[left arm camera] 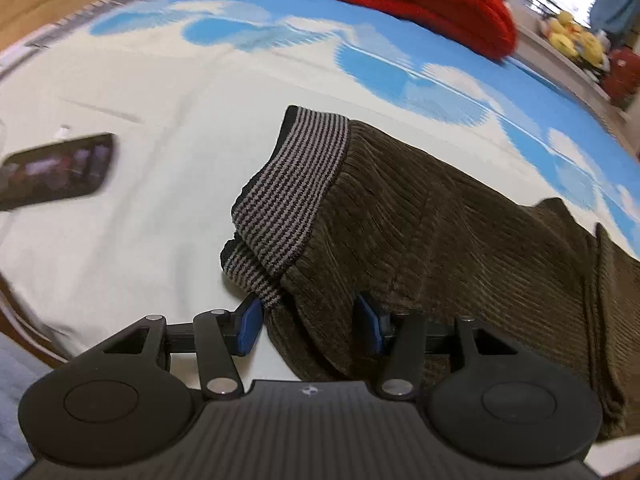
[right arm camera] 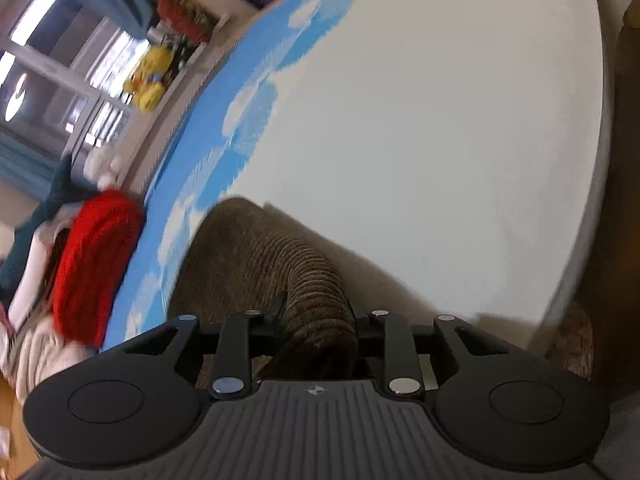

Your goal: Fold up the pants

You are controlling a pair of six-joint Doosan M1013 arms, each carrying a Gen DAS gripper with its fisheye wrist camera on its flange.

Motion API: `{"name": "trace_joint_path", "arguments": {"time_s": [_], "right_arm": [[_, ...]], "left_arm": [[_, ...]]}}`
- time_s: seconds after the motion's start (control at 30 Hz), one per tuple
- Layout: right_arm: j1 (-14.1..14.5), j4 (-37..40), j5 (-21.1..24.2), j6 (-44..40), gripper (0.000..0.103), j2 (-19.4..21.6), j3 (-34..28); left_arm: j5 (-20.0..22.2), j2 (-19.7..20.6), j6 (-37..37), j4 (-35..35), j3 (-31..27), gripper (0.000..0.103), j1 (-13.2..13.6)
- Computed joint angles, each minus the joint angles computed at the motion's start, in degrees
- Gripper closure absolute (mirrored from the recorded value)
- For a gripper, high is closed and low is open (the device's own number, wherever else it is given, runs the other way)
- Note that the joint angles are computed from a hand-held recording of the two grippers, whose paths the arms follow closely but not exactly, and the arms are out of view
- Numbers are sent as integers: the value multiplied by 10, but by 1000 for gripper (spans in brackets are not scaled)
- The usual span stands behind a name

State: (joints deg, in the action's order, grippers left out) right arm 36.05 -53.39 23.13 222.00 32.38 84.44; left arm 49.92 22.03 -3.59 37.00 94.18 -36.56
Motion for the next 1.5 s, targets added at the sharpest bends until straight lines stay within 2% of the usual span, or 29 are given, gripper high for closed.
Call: {"name": "trace_joint_path", "arguments": {"time_s": [0.17,0.23,0.27,0.3,0.33,0.37,0.47,0.57,0.6,0.63,0.7,0.77,0.97,1.03,1.1,1.17,1.2,1.23,1.3,1.33,1.37,1.43,1.5], "right_arm": [[-12,-20,63,27,74,0,-13],[-17,4,77,15,72,3,-15],[-21,44,75,-8,71,6,-15],[-25,79,71,-18,65,8,-13],[-25,83,64,0,62,6,-6],[-24,58,52,38,62,3,3],[-16,23,43,69,47,-6,20],[-10,10,40,52,36,-5,21],[-11,11,40,40,29,-2,16],[-11,-7,37,55,19,0,15],[-15,-43,29,93,11,7,9],[-15,-67,34,124,11,13,3],[-10,-218,23,394,15,2,42],[-8,-250,26,434,15,3,47],[-7,-225,19,382,19,4,42],[-11,-220,-21,365,29,1,45],[-12,-218,-32,371,36,1,46],[-10,-190,-22,348,51,2,43],[-13,-125,-13,294,69,5,36],[-15,-123,-14,303,71,6,35],[-14,-107,-9,288,72,6,31],[-10,-80,9,246,74,6,20],[-8,-15,43,153,74,12,-4]], "left_arm": [[-23,21,52,-24,-32,46,-5],[-23,27,56,-27,-38,42,-7],[-24,27,53,-29,-37,40,-6],[-34,23,48,-31,-30,38,-4],[-42,19,43,-32,-25,31,-2],[-38,15,32,-30,-20,20,-1],[-5,10,-11,-12,-13,4,0],[-33,0,-45,-10,8,1,9],[-44,0,-45,-16,11,1,12],[-52,0,-51,-13,13,1,14],[-61,1,-65,9,18,0,13],[-65,2,-62,17,18,1,13],[-67,5,-65,27,19,0,12],[-63,9,-63,29,15,0,12],[-56,11,-53,28,11,0,11],[-52,14,-48,28,7,0,12],[-49,15,-49,28,6,0,11],[-47,16,-49,28,5,0,11],[-45,16,-48,25,3,0,11],[-48,14,-47,19,4,1,12],[-54,10,-50,13,7,5,13],[-62,3,-34,-21,9,6,19],[-63,-2,-29,-43,10,6,24]]}}
